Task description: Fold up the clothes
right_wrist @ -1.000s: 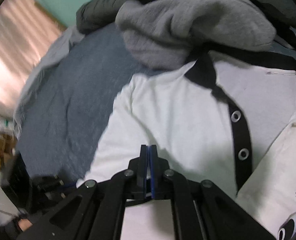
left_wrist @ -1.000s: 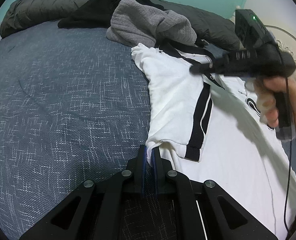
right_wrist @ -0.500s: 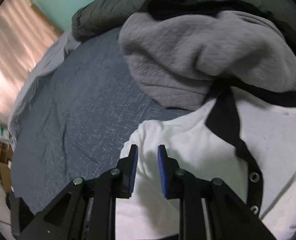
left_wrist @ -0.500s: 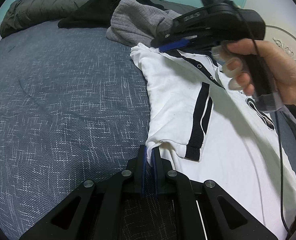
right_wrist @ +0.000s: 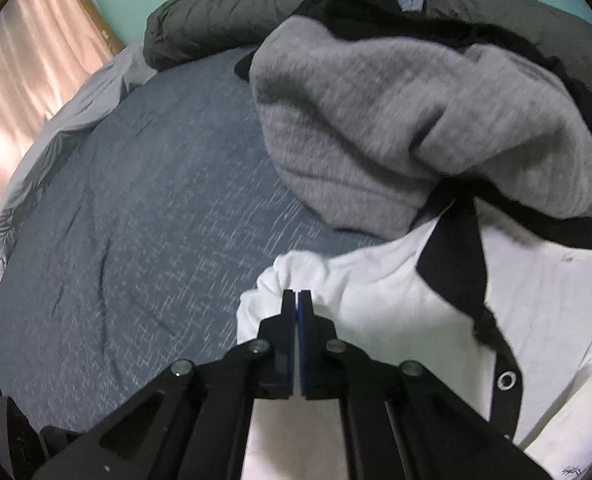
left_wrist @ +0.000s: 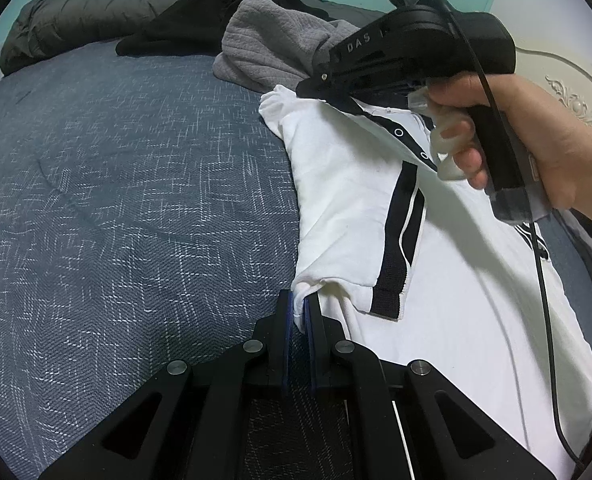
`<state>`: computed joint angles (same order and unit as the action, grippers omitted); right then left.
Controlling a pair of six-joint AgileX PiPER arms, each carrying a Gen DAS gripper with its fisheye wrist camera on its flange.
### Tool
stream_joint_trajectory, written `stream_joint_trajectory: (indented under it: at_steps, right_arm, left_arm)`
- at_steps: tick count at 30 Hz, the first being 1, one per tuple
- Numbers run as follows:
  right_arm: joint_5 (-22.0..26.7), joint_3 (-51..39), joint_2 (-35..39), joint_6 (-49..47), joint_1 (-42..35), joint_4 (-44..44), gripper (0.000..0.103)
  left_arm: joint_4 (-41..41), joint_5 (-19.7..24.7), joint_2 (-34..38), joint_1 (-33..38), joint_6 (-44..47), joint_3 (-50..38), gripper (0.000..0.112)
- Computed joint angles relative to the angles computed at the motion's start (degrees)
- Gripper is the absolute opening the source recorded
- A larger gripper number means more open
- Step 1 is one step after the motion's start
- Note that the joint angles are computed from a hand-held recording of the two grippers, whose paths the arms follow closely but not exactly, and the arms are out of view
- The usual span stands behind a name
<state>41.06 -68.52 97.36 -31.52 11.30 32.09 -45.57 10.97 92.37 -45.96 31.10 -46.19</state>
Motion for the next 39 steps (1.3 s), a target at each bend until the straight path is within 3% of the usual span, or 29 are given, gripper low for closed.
stream_joint_trajectory:
  at_steps: [4, 7, 9, 13, 16, 18, 27, 29, 32, 39]
  right_arm:
    - [-1.3, 0.0, -0.1, 1.4, 0.1, -2.1, 0.001]
    - [1.6, -1.3, 1.3, 0.8, -0.7, -0.7, 0.001]
    - [6.9, -4.5, 3.9, 0.9, -0.7, -1.2, 0.001]
    - [6.6, -5.7, 3.9, 2.2, -2.2, 1.0, 0.002]
    - [5.0, -6.6, 3.9, 4.0, -2.9, 1.6, 0.008]
    - [5.2, -8.1, 5.0, 5.7, -2.3, 0.6, 0.022]
    - [6.6, -13.6, 9.8, 12.4, 2.1, -7.1, 0.026]
    - [6.9, -14.3, 10.7, 13.2, 3.6, -9.6, 0.026]
    - [4.6, -13.7, 10.4, 15.5, 5.2, -15.6, 0.003]
    - [-0.3, -14.1, 10.2, 15.6, 2.6, -14.8, 0.002]
  left_arm:
    - [0.2, 0.0, 0.0, 0.0, -0.2, -0.1, 0.006]
    - [-0.5, 0.1, -0.2, 0.2, 0.4, 0.1, 0.006]
    - [-0.7, 0.2, -0.2, 0.2, 0.5, 0.1, 0.006]
    - [-0.2, 0.1, -0.1, 0.1, 0.0, 0.0, 0.006]
    - [0.1, 0.1, 0.1, 0.0, -0.4, -0.2, 0.006]
    - [-0.7, 0.2, 0.4, 0.2, 0.4, -0.4, 0.006]
    - [-1.7, 0.3, 0.0, 0.3, 1.4, 0.0, 0.006]
    - [-2.0, 0.3, 0.0, 0.4, 1.7, 0.0, 0.006]
    - [-0.8, 0.1, 0.1, 0.2, 0.6, -0.1, 0.006]
    - [0.0, -0.8, 0.1, -0.5, -0.6, 0.3, 0.006]
